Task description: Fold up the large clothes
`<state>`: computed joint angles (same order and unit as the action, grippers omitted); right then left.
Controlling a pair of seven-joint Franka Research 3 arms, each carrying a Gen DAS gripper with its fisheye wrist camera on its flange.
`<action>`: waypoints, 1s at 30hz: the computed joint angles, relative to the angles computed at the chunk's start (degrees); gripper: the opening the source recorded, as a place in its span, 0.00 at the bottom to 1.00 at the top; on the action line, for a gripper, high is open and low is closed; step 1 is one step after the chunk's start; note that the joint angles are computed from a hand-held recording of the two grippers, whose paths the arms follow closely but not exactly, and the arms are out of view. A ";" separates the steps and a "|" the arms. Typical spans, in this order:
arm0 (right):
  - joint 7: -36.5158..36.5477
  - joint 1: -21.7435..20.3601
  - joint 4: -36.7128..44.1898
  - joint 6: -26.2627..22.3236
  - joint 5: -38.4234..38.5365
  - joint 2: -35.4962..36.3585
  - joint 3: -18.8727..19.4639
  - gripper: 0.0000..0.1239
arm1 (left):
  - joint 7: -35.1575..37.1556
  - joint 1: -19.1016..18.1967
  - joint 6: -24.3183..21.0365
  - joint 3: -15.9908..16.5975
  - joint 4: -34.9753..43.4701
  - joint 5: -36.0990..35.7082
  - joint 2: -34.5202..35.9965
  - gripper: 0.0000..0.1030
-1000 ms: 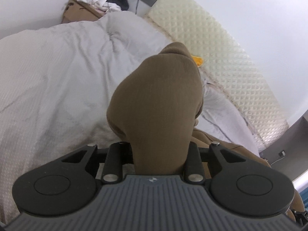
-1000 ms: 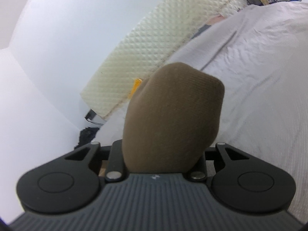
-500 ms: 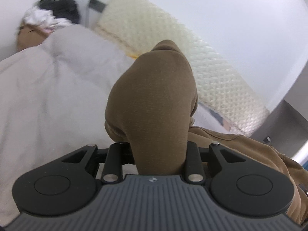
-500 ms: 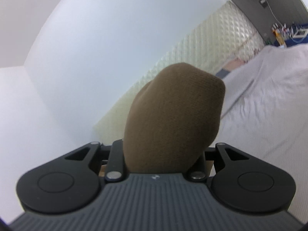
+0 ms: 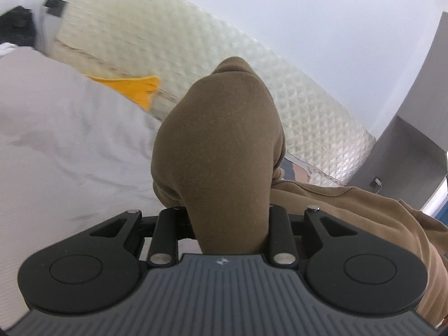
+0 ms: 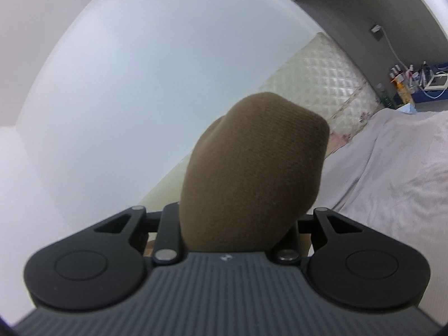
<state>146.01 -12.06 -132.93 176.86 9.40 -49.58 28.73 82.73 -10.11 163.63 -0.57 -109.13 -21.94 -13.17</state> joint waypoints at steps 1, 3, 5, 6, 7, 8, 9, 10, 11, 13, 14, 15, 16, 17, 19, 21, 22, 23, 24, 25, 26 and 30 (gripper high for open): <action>-0.56 -0.35 -0.08 1.43 -0.22 1.77 -0.54 0.28 | -1.17 0.06 0.79 -0.98 2.89 1.05 3.44 0.30; -1.48 -1.72 -0.41 3.48 -0.44 4.57 -1.09 0.28 | -4.16 0.92 1.80 -3.40 9.24 4.32 10.71 0.30; -2.84 -3.66 -1.07 5.99 -0.76 7.36 -1.08 0.28 | -8.54 1.54 2.54 -5.62 14.85 10.02 17.46 0.30; -3.29 -4.58 -1.79 7.74 -0.46 8.88 -0.93 0.28 | -10.96 1.25 2.77 -6.19 17.66 13.08 20.78 0.30; -3.66 -5.18 -2.66 8.91 0.13 9.55 -0.63 0.28 | -11.99 1.16 2.74 -6.80 20.18 14.73 23.79 0.30; -4.34 -5.88 -3.55 10.53 0.62 10.85 -0.38 0.28 | -12.95 1.05 2.77 -7.36 22.77 16.06 26.97 0.30; -4.96 -6.50 -4.86 12.47 1.30 12.22 -0.03 0.28 | -13.19 1.42 2.83 -8.23 24.95 16.54 29.76 0.30; -5.60 -6.95 -5.75 13.43 1.97 13.09 0.29 0.28 | -13.86 1.84 4.66 -9.31 25.75 16.41 32.01 0.30; -6.22 -7.64 -6.78 15.00 2.62 14.32 0.88 0.28 | -14.90 1.81 6.90 -9.85 26.09 17.21 34.13 0.30; -7.98 -8.23 -8.69 16.22 3.55 16.34 1.55 0.28 | -16.72 0.58 8.83 -9.11 27.47 21.08 37.95 0.30; -8.67 -8.92 -9.68 16.57 4.19 16.94 2.52 0.28 | -17.29 0.46 10.17 -9.17 27.77 22.30 39.71 0.30; -9.39 -8.74 -10.90 17.29 4.79 17.50 2.89 0.28 | -17.21 0.97 12.08 -9.91 27.26 23.10 40.91 0.30; -10.05 -7.72 -12.02 18.49 5.32 18.54 2.40 0.28 | -17.21 2.30 13.40 -11.06 24.76 23.40 40.44 0.30; -10.50 -6.52 -13.60 20.30 5.99 19.34 1.96 0.28 | -16.43 3.86 14.80 -12.61 22.94 23.98 40.44 0.30; -11.48 -4.42 -16.96 24.96 7.09 20.54 1.45 0.28 | -13.97 8.33 17.42 -17.28 19.30 25.03 40.30 0.30; -12.08 -3.59 -19.24 28.85 9.23 21.17 2.15 0.29 | -11.22 15.63 21.43 -25.21 14.95 25.76 40.49 0.31; -12.03 -2.77 -20.10 29.77 10.46 21.19 2.08 0.29 | -10.51 19.08 23.16 -28.91 13.33 26.76 40.96 0.32; -12.14 -1.84 -20.61 30.17 11.19 21.46 1.28 0.30 | -10.21 22.82 24.83 -32.70 11.13 28.00 41.18 0.33; -12.32 -1.84 -21.42 29.80 13.46 20.81 2.24 0.31 | -10.36 25.63 26.00 -35.54 9.90 29.30 41.84 0.34; -12.59 -1.76 -22.20 28.59 15.81 19.45 3.27 0.31 | -11.15 28.99 27.85 -38.65 7.41 30.41 41.67 0.35; -12.68 -1.57 -23.12 27.25 18.12 18.25 4.25 0.32 | -12.65 32.84 29.94 -41.91 4.30 31.71 41.28 0.36; -13.05 -1.00 -24.82 21.04 25.41 16.16 6.36 0.38 | -15.44 36.18 33.62 -43.96 0.66 36.02 41.39 0.41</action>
